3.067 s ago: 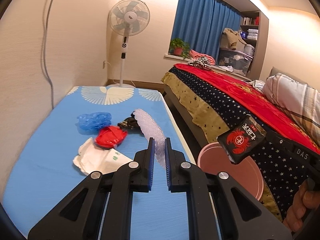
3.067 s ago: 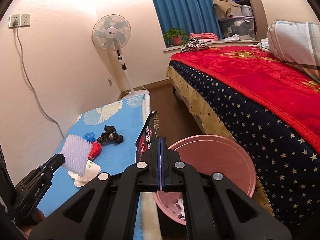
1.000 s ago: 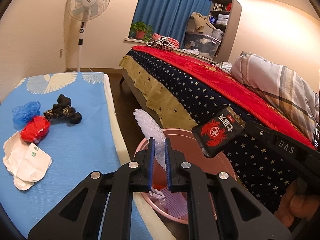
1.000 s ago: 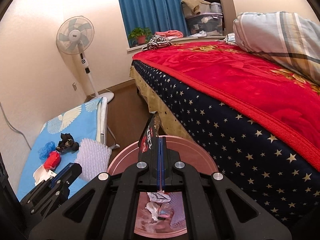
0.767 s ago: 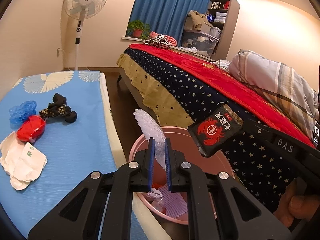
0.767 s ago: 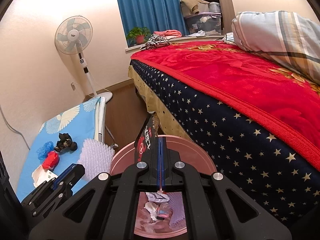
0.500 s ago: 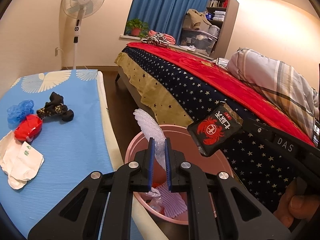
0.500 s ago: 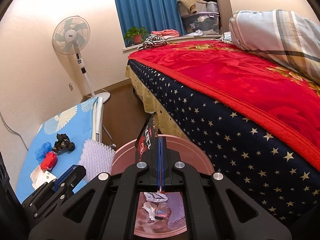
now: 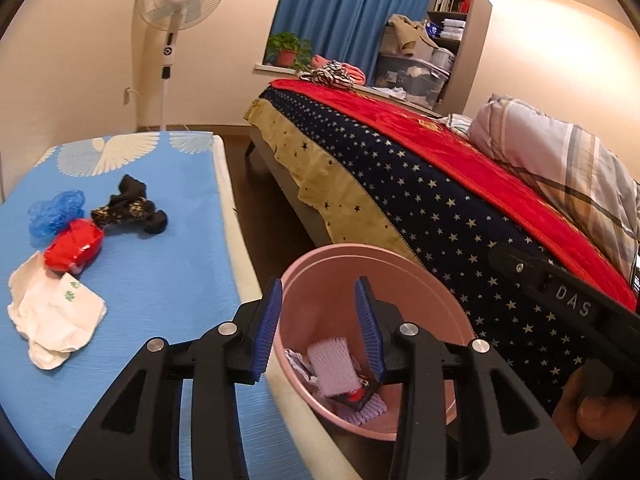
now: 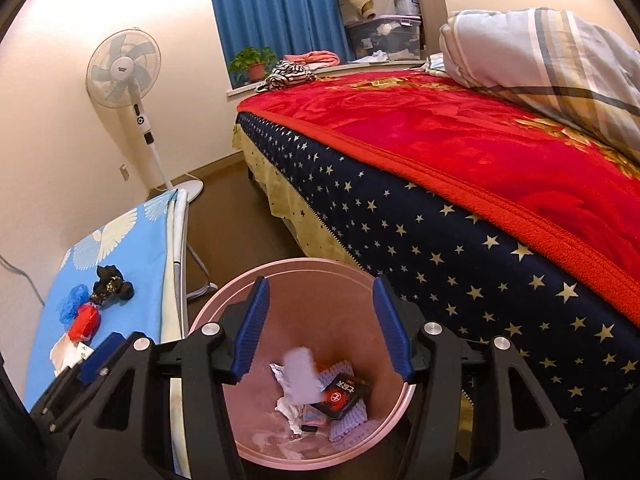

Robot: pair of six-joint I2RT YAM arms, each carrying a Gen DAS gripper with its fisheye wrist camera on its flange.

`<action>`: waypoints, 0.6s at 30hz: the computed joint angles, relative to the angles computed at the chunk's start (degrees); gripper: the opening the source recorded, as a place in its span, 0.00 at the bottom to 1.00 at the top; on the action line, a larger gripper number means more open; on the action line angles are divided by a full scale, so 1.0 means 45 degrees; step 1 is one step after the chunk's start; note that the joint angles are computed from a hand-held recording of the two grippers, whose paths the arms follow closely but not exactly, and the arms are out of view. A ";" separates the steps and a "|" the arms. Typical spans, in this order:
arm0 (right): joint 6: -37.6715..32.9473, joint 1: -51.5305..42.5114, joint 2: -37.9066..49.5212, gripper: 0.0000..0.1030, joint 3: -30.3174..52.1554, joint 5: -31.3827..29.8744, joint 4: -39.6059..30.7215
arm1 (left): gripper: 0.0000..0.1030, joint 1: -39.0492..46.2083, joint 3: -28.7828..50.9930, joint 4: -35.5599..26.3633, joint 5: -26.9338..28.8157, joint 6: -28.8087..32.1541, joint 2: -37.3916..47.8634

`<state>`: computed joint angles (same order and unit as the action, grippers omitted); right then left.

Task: Collect trash
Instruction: 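Open the left gripper over the pink bin while the right gripper releases the package, then move both open grippers back to the trash pile on the mattress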

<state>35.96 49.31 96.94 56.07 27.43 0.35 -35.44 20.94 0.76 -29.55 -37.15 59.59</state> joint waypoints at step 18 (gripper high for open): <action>-0.0155 0.0802 -0.0241 0.53 0.0034 0.0061 -0.0052 | 0.35 -0.0218 -0.0553 -0.3277 -0.1001 -0.0302 -0.3559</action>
<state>35.26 52.92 95.85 56.23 27.70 0.12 -36.42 18.45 -13.99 -34.05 -38.51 43.58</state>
